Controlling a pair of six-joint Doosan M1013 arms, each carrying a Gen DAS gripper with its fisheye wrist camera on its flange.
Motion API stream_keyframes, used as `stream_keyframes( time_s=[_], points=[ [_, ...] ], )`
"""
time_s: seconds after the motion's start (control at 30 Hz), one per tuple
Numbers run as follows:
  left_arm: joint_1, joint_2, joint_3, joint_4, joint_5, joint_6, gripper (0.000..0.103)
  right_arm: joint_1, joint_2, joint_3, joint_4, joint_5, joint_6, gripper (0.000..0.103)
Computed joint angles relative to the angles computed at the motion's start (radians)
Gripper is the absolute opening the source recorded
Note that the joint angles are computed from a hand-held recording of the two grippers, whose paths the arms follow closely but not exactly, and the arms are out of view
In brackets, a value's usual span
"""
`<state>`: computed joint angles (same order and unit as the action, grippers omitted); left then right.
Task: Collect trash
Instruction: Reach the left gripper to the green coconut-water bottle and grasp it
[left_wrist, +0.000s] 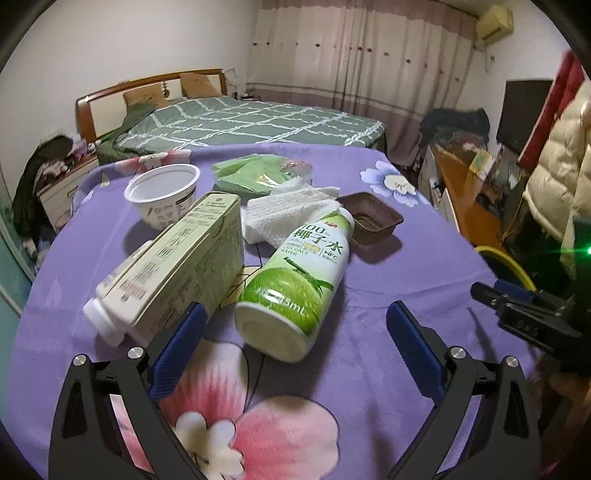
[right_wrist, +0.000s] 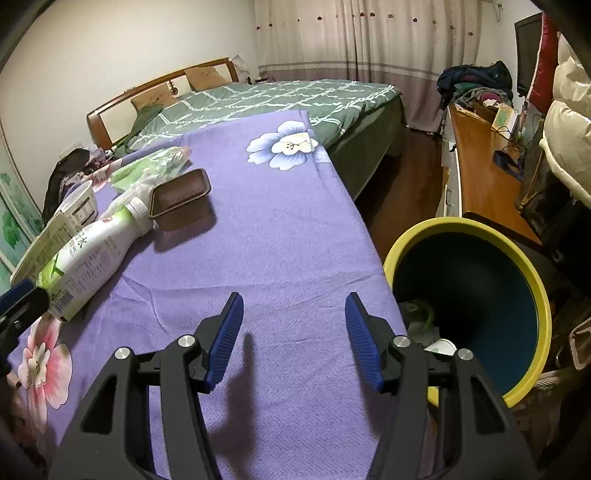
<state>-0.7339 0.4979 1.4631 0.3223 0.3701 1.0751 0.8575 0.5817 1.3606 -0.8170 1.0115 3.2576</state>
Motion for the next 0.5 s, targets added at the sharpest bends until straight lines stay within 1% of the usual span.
stream_keyframes(
  time_s=[0.03, 0.07, 0.23, 0.37, 0.43, 0.5],
  points=[
    [0.002, 0.008, -0.010, -0.039, -0.001, 0.057, 0.093, -0.001, -0.002, 0.004, 0.000, -0.005, -0.001, 0.055],
    [0.003, 0.013, -0.016, -0.052, 0.005, 0.078, 0.091, -0.002, -0.003, 0.005, 0.002, -0.008, -0.001, 0.055],
    [0.001, 0.049, -0.065, -0.021, 0.059, 0.088, 0.085, -0.006, -0.008, 0.014, 0.008, -0.028, 0.007, 0.055],
    [0.009, 0.073, -0.102, -0.096, 0.095, 0.172, 0.081, -0.007, -0.007, 0.014, 0.016, -0.035, -0.001, 0.055],
    [0.013, 0.081, -0.114, -0.136, 0.108, 0.215, 0.076, -0.008, -0.007, 0.014, 0.018, -0.039, -0.002, 0.055],
    [0.017, 0.085, -0.120, -0.192, 0.105, 0.268, 0.066, -0.010, -0.009, 0.017, 0.022, -0.046, -0.001, 0.055]
  ],
)
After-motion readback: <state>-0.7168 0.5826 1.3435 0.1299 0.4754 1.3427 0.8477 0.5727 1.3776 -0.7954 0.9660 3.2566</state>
